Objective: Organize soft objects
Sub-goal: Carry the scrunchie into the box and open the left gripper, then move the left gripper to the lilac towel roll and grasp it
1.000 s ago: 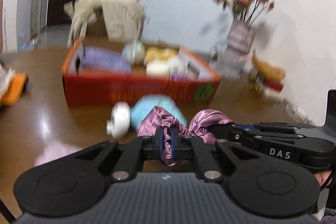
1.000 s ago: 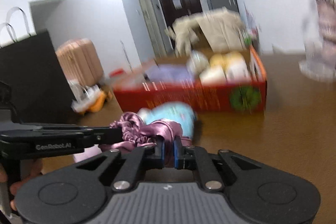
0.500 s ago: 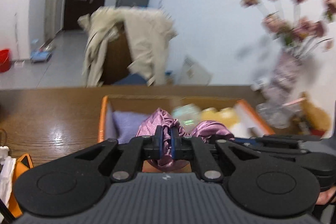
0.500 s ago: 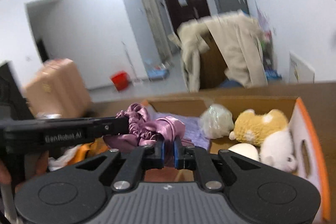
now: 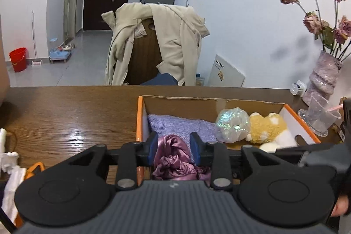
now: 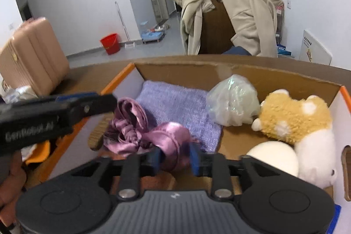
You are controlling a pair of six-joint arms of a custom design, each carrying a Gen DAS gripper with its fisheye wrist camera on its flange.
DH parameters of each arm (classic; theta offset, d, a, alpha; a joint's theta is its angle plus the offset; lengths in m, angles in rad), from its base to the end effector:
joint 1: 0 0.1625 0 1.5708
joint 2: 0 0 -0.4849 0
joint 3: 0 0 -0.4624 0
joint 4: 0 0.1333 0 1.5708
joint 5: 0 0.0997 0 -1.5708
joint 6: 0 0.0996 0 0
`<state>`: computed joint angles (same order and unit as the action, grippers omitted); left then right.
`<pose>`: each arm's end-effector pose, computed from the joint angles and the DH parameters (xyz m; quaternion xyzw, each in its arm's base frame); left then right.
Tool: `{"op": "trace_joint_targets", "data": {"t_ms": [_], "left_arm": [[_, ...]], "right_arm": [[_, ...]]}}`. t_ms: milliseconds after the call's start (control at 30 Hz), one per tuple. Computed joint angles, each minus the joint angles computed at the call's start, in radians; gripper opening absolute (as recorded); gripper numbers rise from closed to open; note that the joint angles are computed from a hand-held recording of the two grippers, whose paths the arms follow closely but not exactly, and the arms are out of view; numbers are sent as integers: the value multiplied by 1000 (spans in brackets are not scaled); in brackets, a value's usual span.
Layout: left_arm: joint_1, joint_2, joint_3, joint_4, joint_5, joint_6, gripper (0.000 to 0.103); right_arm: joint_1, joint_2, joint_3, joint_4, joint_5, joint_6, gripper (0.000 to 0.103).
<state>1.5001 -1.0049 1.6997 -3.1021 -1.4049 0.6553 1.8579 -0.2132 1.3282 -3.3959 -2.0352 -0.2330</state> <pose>0.0960 -0.7636 0.2840 0.2919 0.8633 -0.3658 0.1891 0.3147 -0.7528 -0.1526 0.1573 -0.9024 0.3440 0.2065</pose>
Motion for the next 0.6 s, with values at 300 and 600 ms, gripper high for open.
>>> {"op": "trace_joint_targets", "data": {"t_ms": [300,600], "left_arm": [[-41,-172,193,-137,-26,25,58],[-38,-381,459,-280,-118,158,76]], "right_arm": [[79,-120,227,-316,-55,-109,55],[202,-153,454,-671,-173,-168,75]]}}
